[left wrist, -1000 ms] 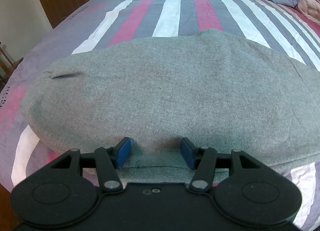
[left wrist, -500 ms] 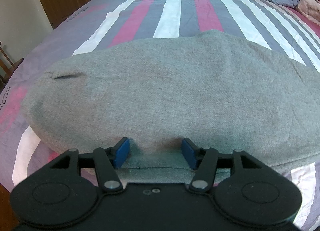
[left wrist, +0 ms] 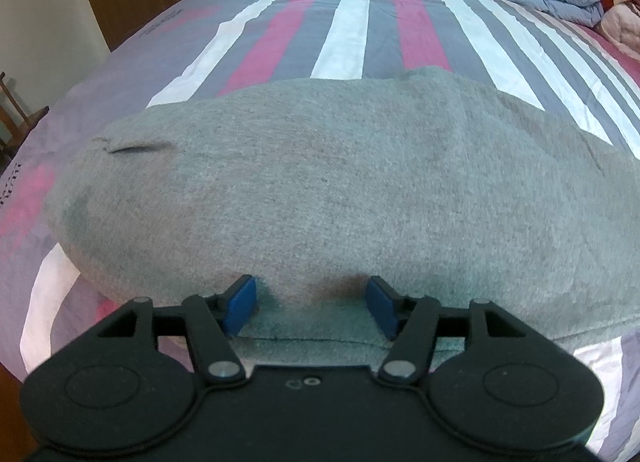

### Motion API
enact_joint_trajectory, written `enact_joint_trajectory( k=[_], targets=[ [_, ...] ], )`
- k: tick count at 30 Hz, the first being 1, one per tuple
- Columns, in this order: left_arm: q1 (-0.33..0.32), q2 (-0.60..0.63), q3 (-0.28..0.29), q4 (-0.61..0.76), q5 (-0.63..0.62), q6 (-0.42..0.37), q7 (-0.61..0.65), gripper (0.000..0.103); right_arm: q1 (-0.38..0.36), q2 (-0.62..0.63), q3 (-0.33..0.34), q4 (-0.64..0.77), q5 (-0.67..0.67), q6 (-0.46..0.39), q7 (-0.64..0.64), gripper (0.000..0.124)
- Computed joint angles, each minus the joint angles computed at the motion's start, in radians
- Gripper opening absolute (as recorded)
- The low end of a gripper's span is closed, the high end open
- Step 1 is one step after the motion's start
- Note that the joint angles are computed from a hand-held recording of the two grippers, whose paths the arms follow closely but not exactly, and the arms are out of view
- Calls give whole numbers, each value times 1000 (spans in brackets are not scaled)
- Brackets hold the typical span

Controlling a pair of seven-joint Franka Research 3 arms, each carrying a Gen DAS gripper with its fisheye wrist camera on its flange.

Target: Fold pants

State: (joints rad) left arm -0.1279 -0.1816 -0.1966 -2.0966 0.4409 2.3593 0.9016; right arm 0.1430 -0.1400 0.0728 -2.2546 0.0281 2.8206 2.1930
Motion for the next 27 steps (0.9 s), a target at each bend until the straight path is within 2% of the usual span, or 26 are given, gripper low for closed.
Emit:
enact_joint_trajectory(
  k=[1, 3, 5, 7, 11, 14, 15, 20, 23, 27],
  targets=[
    [0, -1, -2, 2, 2, -4, -7, 65, -3, 8, 3, 3, -17, -11, -3, 61],
    [-2, -3, -2, 4, -4, -2, -16, 73, -10, 7, 11, 13, -67, -36, 20, 61],
    [-7, -5, -2, 5, -15, 5, -11, 74, -25, -8, 29, 22, -160, -57, 83, 62],
    [-13, -8, -4, 7, -28, 12, -7, 74, -13, -32, 20, -2, -147, -11, 59, 62],
    [-29, -19, -6, 6, -69, 42, 7, 74, -5, -65, 31, -22, -115, 13, 36, 62],
    [-44, -19, -16, 11, -85, 61, 11, 75, -20, -77, 51, -23, -137, -1, 44, 68],
    [-49, -18, -20, 14, -86, 66, 14, 76, -26, -81, 56, -26, -146, -10, 53, 75],
    [-80, 9, -41, 28, -89, 84, 29, 77, -56, -127, 57, -68, -159, -65, 90, 76],
    [-92, 33, -49, 35, -77, 81, 26, 76, -58, -147, 27, -98, -99, -89, 86, 76],
    [-98, 58, -58, 39, -18, 70, -20, 79, -80, -171, -9, -148, -7, -68, 98, 76]
  ],
)
